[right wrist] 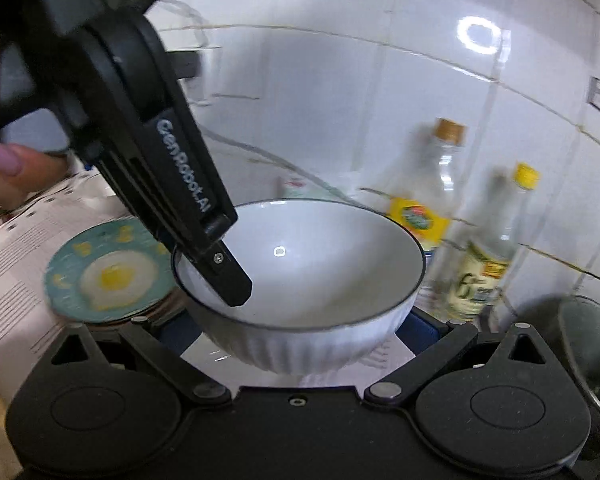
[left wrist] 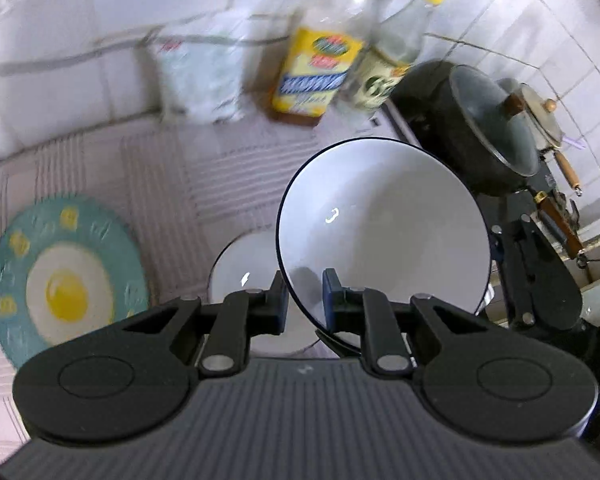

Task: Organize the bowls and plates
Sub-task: 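Lift the second bowl with both grippers and lower it into the first bowl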

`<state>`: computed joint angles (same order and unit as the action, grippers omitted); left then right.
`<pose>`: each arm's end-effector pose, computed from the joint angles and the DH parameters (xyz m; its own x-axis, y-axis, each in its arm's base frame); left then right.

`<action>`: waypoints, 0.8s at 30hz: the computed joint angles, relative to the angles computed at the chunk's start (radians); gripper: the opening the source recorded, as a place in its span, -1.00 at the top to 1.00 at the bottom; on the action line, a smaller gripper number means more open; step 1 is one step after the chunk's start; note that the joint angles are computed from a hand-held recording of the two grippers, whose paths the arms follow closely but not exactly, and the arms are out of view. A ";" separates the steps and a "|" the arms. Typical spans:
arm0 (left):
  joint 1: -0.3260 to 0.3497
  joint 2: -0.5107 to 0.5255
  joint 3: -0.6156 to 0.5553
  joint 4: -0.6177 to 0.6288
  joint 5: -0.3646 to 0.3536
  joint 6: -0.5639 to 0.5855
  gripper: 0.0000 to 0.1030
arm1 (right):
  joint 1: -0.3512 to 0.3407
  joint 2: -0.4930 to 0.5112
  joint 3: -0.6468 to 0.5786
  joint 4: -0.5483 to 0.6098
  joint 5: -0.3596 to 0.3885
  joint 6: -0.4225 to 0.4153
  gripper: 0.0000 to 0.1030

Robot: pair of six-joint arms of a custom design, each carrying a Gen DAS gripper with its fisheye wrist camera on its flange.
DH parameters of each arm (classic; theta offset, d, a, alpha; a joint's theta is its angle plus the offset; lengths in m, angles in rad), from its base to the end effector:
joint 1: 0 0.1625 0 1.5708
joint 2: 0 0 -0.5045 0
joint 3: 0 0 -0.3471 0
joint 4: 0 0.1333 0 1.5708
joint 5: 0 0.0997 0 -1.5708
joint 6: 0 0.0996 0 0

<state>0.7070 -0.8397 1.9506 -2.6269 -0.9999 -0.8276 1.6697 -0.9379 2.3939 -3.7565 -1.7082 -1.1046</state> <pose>-0.3239 -0.5228 0.1379 -0.9136 -0.0317 -0.4054 0.1278 0.9241 -0.3602 0.1663 -0.4641 0.2174 -0.3814 -0.6657 0.6414 -0.9217 0.3272 -0.2085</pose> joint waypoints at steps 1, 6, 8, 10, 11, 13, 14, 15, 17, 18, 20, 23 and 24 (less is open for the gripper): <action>-0.001 -0.005 0.014 0.005 0.001 -0.015 0.69 | -0.001 -0.002 0.002 0.024 0.004 0.008 -0.99; 0.009 -0.017 0.057 0.021 -0.020 -0.072 0.70 | -0.010 0.004 0.008 0.094 0.006 0.032 -0.99; 0.018 -0.014 0.068 0.013 -0.033 -0.079 0.69 | -0.016 -0.006 -0.002 0.148 0.003 0.065 -0.99; 0.035 -0.008 0.076 -0.002 -0.058 -0.087 0.69 | -0.019 -0.019 -0.008 0.204 -0.008 0.083 -0.99; 0.043 -0.006 0.081 -0.011 -0.070 -0.093 0.69 | -0.022 -0.019 -0.012 0.217 -0.011 0.079 -0.99; 0.054 0.006 0.077 -0.008 -0.081 -0.094 0.70 | -0.027 -0.013 -0.013 0.224 -0.021 0.072 -0.99; 0.055 0.012 0.071 0.003 -0.078 -0.093 0.70 | -0.025 -0.012 -0.009 0.226 -0.029 0.073 -0.99; 0.056 0.019 0.062 0.019 -0.074 -0.093 0.69 | -0.024 -0.009 -0.017 0.238 -0.037 0.070 -0.99; 0.062 0.028 0.043 0.057 -0.071 -0.098 0.69 | -0.027 -0.001 -0.032 0.262 -0.045 0.058 -0.99; 0.067 0.031 0.033 0.075 -0.076 -0.104 0.68 | -0.030 0.001 -0.043 0.282 -0.048 0.053 -0.99; 0.080 0.037 0.015 0.099 -0.085 -0.106 0.68 | -0.034 0.007 -0.063 0.312 -0.054 0.050 -0.99; 0.092 0.049 -0.011 0.134 -0.084 -0.110 0.69 | -0.038 0.014 -0.090 0.351 -0.061 0.060 -0.99; 0.094 0.053 -0.020 0.146 -0.082 -0.111 0.69 | -0.038 0.015 -0.098 0.364 -0.063 0.066 -0.99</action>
<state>0.8011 -0.7867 1.9301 -2.4807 -1.0815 -0.9387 1.6316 -0.9229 2.2963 -3.3926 -1.7717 -1.0388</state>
